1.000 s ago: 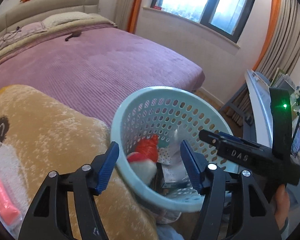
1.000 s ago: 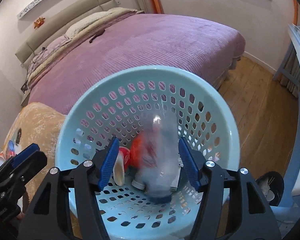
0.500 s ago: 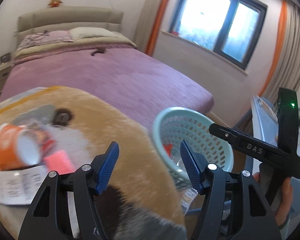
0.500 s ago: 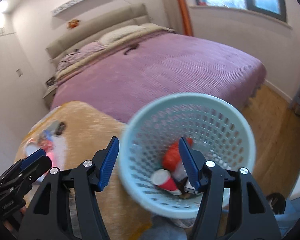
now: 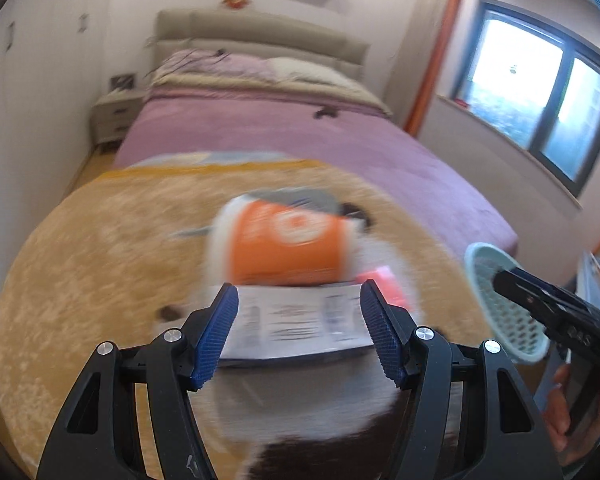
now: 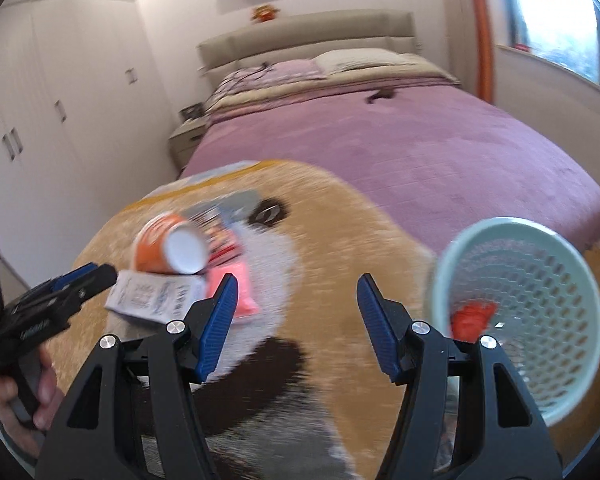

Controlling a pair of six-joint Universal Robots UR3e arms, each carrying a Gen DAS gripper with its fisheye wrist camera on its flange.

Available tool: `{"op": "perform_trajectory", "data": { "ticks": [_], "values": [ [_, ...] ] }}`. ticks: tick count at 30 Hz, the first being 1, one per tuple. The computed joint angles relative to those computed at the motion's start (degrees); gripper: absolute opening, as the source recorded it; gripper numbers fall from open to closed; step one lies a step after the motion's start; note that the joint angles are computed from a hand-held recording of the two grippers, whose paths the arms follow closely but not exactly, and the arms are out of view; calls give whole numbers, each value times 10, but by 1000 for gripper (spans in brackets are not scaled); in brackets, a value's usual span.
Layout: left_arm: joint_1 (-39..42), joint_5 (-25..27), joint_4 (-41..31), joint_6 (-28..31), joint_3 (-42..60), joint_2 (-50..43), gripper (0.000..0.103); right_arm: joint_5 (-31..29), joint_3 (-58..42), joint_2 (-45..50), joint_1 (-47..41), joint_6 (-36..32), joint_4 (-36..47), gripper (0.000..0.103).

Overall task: Collect trash
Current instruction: 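Grasp the white milk carton with the left tool while the right tool grasps the pink plastic bag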

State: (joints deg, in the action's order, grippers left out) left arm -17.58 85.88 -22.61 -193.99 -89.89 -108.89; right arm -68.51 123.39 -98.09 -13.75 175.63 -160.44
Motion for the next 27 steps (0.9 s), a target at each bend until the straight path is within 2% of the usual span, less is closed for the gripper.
{"op": "perform_trajectory", "data": {
  "ticks": [3, 6, 8, 15, 20, 22, 25, 27],
  "values": [
    [24, -6, -15, 12, 0, -13, 62, -26, -5, 60, 43, 13, -59, 58],
    [43, -44, -14, 22, -5, -28, 60, -43, -27, 113, 71, 25, -74, 42],
    [56, -81, -10, 24, -11, -36, 58, -43, -35, 137, 72, 28, -85, 36],
    [59, -141, -1, 49, -80, 6, 47, -52, -47, 178, 76, 29, -99, 36],
    [55, -213, -30, 104, -155, 75, 47, -54, -43, 182, 77, 34, -111, 36],
    [44, -223, -42, 135, -174, 99, 51, -41, -35, 178, 65, 36, -111, 36],
    [22, -186, -37, 146, -171, 118, 64, -28, -30, 175, 53, 44, -113, 36],
    [5, -148, -16, 144, -155, 109, 78, -23, -24, 173, 48, 46, -120, 36]
  ]
}}
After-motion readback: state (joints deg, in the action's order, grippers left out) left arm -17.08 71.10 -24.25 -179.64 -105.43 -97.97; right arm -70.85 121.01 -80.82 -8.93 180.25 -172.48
